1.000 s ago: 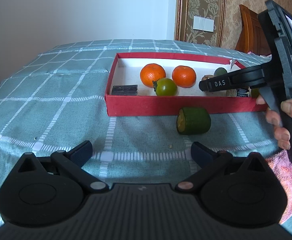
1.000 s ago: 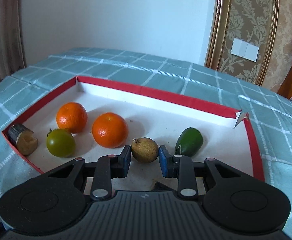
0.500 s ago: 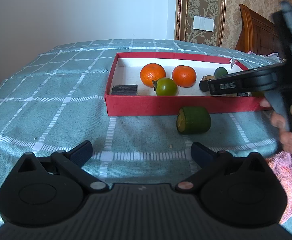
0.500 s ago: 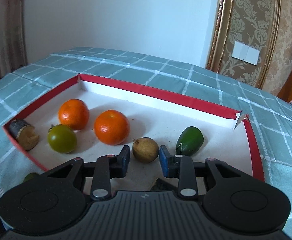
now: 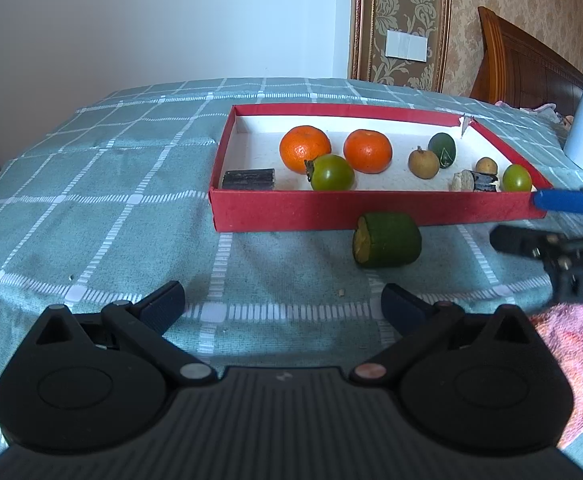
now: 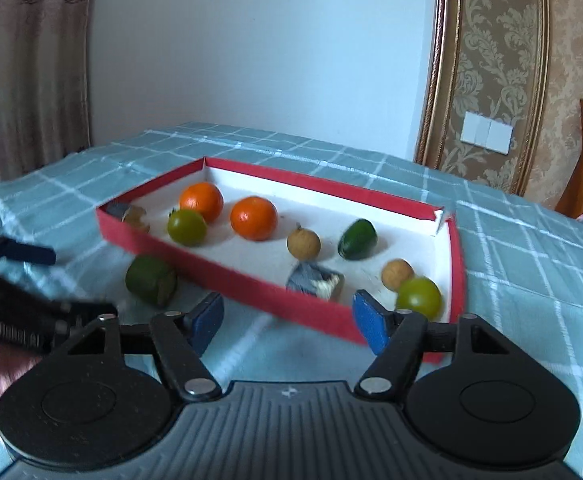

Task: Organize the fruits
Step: 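Move the left gripper down toward the green cylindrical lime piece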

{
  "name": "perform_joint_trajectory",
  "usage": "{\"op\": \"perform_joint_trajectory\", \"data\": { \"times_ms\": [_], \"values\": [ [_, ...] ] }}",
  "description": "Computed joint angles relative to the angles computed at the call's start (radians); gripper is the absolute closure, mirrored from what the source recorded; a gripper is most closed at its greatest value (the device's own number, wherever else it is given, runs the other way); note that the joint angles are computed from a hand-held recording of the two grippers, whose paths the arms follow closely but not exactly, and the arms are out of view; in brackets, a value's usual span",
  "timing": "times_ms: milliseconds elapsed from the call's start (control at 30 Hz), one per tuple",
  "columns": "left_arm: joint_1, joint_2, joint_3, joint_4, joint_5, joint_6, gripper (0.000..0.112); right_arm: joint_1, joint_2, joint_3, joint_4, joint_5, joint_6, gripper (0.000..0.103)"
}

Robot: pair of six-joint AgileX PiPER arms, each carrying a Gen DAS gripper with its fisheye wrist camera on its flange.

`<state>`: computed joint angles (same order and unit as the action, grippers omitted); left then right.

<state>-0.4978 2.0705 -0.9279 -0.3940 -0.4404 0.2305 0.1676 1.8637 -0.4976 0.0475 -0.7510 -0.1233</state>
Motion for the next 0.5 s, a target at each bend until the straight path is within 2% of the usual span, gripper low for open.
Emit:
{"op": "perform_joint_trajectory", "data": {
  "times_ms": [100, 167, 233, 300, 433, 500],
  "values": [
    [0.0, 0.0, 0.0, -0.002, -0.001, 0.001, 0.009, -0.03, -0.011, 0.032, -0.085, -0.012, 0.072, 0.027],
    [-0.018, -0.001, -0.003, -0.074, -0.004, 0.053, 0.009, -0.036, -0.015, 0.048, -0.103, -0.019, 0.08, 0.027],
    [-0.049, -0.001, -0.006, -0.179, -0.028, 0.145, 0.009, -0.02, -0.013, 0.054, -0.053, -0.019, 0.044, 0.027],
    [-0.071, -0.002, -0.004, -0.2, -0.055, 0.149, 0.009, -0.011, -0.006, 0.049, -0.005, -0.016, 0.02, 0.027],
    [-0.108, 0.008, -0.061, -0.275, -0.02, 0.218, 0.009, -0.009, 0.006, 0.012, 0.118, 0.036, -0.013, 0.026],
    [-0.124, 0.023, -0.099, -0.335, -0.009, 0.286, 0.009, -0.03, 0.007, -0.006, 0.119, 0.078, 0.015, 0.022]
  ]
}}
